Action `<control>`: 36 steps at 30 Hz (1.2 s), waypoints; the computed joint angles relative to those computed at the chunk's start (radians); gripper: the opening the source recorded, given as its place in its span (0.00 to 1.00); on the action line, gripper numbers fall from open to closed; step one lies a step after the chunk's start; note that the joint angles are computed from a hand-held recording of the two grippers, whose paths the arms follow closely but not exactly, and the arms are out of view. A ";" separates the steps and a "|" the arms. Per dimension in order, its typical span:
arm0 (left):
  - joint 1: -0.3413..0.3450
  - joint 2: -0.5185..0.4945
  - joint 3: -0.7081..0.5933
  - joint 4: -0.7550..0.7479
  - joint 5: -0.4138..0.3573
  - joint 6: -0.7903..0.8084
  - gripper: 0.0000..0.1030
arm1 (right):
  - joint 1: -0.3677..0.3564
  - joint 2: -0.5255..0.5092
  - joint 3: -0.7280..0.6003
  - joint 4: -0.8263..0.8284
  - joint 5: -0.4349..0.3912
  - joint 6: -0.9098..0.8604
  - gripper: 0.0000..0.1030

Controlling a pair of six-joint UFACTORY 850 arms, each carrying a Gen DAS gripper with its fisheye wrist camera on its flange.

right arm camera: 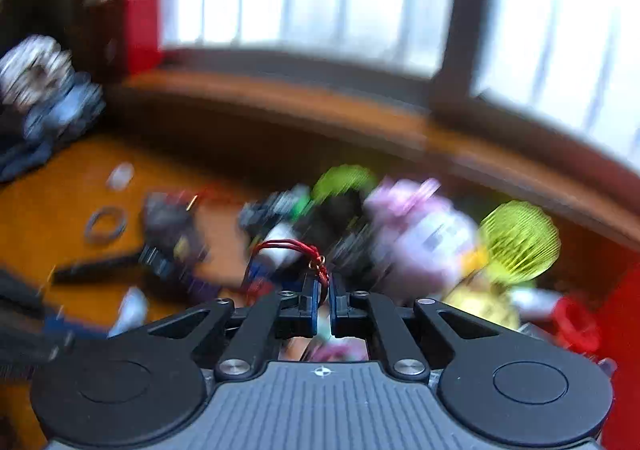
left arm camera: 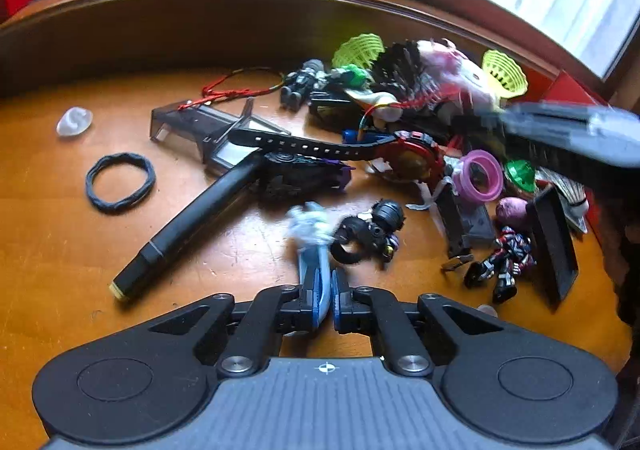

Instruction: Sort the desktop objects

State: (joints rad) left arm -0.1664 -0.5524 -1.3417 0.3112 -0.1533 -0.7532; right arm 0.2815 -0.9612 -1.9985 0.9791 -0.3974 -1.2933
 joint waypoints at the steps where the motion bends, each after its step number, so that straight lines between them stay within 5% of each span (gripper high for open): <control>1: 0.002 0.000 -0.001 -0.018 0.000 0.015 0.10 | 0.000 0.010 0.013 -0.011 -0.014 0.004 0.16; 3: 0.004 0.000 -0.002 -0.065 0.000 0.058 0.14 | 0.000 0.037 0.059 0.032 -0.035 -0.071 0.43; 4: 0.004 0.001 -0.002 -0.061 0.001 0.054 0.20 | 0.001 0.053 0.083 0.066 -0.040 -0.119 0.47; 8: -0.002 0.000 -0.006 0.081 -0.007 -0.083 0.44 | 0.010 0.100 0.153 0.145 -0.056 -0.270 0.52; 13: -0.003 0.005 -0.003 0.166 -0.010 -0.181 0.57 | 0.010 0.144 0.212 0.219 -0.068 -0.378 0.64; 17: 0.000 0.012 0.007 0.206 0.009 -0.242 0.58 | 0.001 0.181 0.263 0.266 -0.054 -0.431 0.68; 22: 0.006 0.028 0.027 0.309 0.036 -0.387 0.41 | -0.011 0.214 0.315 0.329 -0.009 -0.459 0.71; 25: 0.013 0.040 0.038 0.293 0.058 -0.392 0.40 | -0.021 0.228 0.339 0.348 0.008 -0.452 0.72; 28: 0.008 0.043 0.035 0.393 0.033 -0.485 0.40 | -0.032 0.239 0.360 0.342 0.021 -0.422 0.72; 36: -0.003 0.020 0.006 0.375 -0.030 -0.444 0.55 | -0.052 0.234 0.364 0.144 0.054 -0.151 0.75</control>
